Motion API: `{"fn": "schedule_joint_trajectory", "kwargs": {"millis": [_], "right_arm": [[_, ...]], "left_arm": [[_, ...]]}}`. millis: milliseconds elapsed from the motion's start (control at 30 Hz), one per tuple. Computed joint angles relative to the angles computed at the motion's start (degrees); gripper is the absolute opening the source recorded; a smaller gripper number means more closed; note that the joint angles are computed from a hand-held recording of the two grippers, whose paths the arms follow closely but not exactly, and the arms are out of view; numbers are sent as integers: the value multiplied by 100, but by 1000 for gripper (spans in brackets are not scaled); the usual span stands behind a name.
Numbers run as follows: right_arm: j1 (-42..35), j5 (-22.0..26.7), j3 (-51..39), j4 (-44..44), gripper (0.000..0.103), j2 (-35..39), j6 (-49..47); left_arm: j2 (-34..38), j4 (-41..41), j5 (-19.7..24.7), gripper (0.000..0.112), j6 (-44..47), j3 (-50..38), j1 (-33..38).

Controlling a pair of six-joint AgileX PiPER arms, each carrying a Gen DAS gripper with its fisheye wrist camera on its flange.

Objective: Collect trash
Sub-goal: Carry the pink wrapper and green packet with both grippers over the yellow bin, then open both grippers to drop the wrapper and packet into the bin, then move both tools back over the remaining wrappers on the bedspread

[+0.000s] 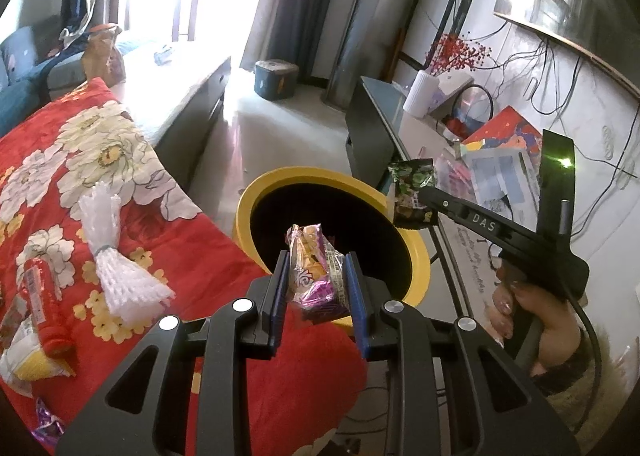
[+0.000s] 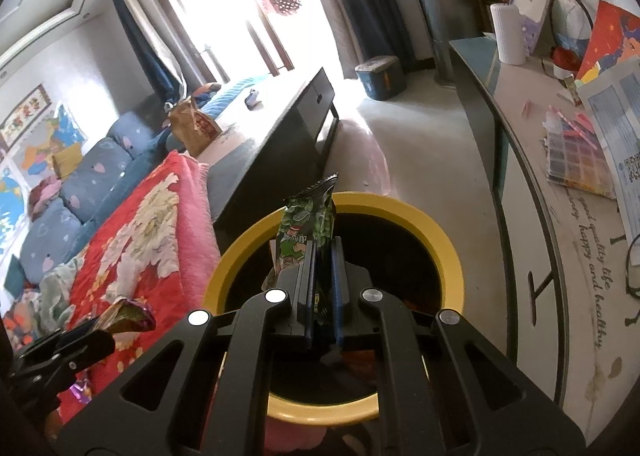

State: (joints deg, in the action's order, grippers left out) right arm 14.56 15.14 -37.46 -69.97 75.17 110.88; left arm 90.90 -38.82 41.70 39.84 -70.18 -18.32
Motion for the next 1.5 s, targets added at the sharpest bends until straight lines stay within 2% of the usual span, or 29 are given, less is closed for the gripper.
{"fn": "schedule_joint_trajectory", "kwargs": {"millis": [300,700,767,800,833,900,967,1133,1333,1500], "right_arm": [[-286,-323,124,39,4,165,-55],[-655,-795,238,79,4,435,-95],[-709,-876,231,435,9,477,-440],[-738,-904,235,529,11,493,-512],[-778,-956,258,547,18,500,-494],[-761,-917,274,361,27,497,-241],[-730,-879,290,5,35,489,122],[-515,-641,248,-418,46,441,575],[-181,-274,141,-419,59,283,509],[150,93,38,-387,69,179,437]], "left_arm": [[378,442,-120,26,-384,-330,-381],[1084,1192,-55,27,-991,-1088,-775],[1246,1257,24,28,-1064,-1278,-808],[1260,1298,14,35,-1119,-1297,-827],[1261,1325,-28,50,-1172,-1295,-837],[1232,1248,-90,62,-1161,-1255,-798],[1191,1211,-129,65,-1149,-1200,-762],[940,936,-261,83,-984,-918,-558],[510,726,-463,91,-813,-536,-313],[232,632,-569,94,-730,-299,-121]]}}
